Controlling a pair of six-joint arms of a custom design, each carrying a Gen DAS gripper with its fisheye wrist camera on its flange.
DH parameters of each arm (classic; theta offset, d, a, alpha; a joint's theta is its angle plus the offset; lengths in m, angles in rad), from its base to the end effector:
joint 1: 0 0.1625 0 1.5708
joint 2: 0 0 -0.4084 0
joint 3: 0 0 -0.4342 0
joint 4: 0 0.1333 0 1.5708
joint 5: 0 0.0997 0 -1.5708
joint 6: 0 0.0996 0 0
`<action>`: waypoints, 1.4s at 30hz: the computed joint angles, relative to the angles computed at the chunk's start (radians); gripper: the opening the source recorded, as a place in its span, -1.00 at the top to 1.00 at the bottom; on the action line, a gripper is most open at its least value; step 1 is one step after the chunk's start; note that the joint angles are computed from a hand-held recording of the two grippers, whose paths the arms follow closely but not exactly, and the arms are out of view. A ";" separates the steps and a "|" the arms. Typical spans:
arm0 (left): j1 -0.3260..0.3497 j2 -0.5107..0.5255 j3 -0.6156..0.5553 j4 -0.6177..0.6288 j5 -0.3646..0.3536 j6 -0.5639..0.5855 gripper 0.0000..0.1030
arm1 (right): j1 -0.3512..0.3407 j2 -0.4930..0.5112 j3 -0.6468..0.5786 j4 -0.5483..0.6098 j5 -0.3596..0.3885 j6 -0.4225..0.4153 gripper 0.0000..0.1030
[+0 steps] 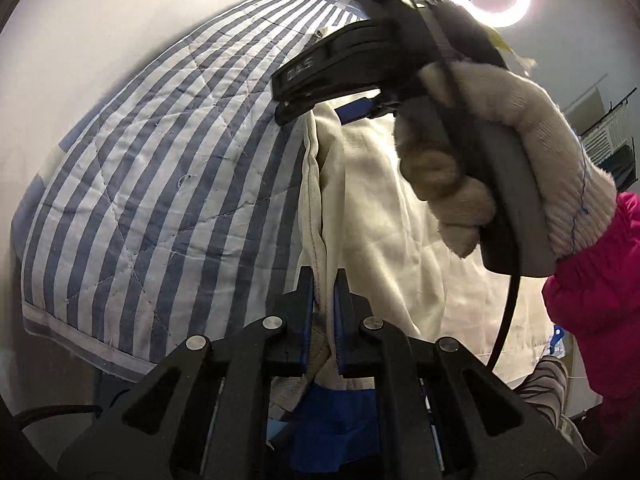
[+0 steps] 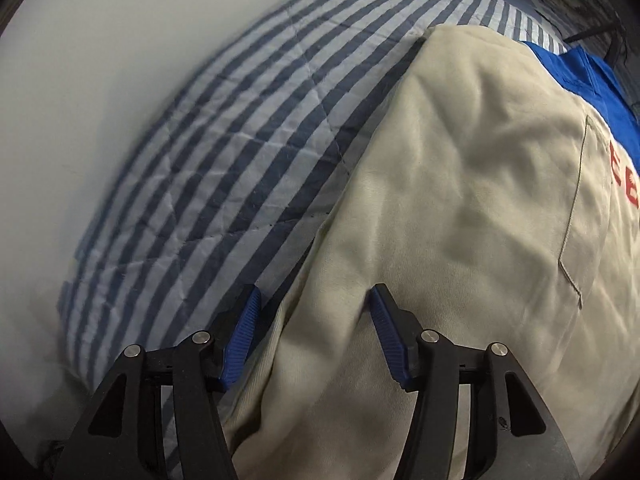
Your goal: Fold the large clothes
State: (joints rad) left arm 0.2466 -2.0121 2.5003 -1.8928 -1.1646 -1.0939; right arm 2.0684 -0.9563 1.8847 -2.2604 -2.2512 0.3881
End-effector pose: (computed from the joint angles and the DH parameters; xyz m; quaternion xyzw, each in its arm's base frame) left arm -0.2412 -0.2388 0.2214 0.1288 0.9677 -0.1592 0.1472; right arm 0.3361 -0.4708 0.0497 0.0909 -0.9324 0.0405 0.3475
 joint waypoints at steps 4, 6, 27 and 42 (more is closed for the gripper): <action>-0.013 0.017 -0.004 0.016 0.024 -0.024 0.86 | 0.031 0.028 -0.016 0.033 -0.059 0.032 0.47; -0.026 0.000 -0.006 0.060 0.044 -0.056 0.74 | 0.033 0.017 -0.007 0.028 -0.056 0.049 0.79; -0.137 0.067 -0.031 -0.012 0.039 -0.023 0.71 | -0.129 -0.456 0.353 -0.389 0.297 -0.131 0.94; -0.215 0.439 -0.133 -0.252 -0.035 0.174 0.72 | -0.398 -1.086 0.646 -0.336 0.488 -0.190 0.94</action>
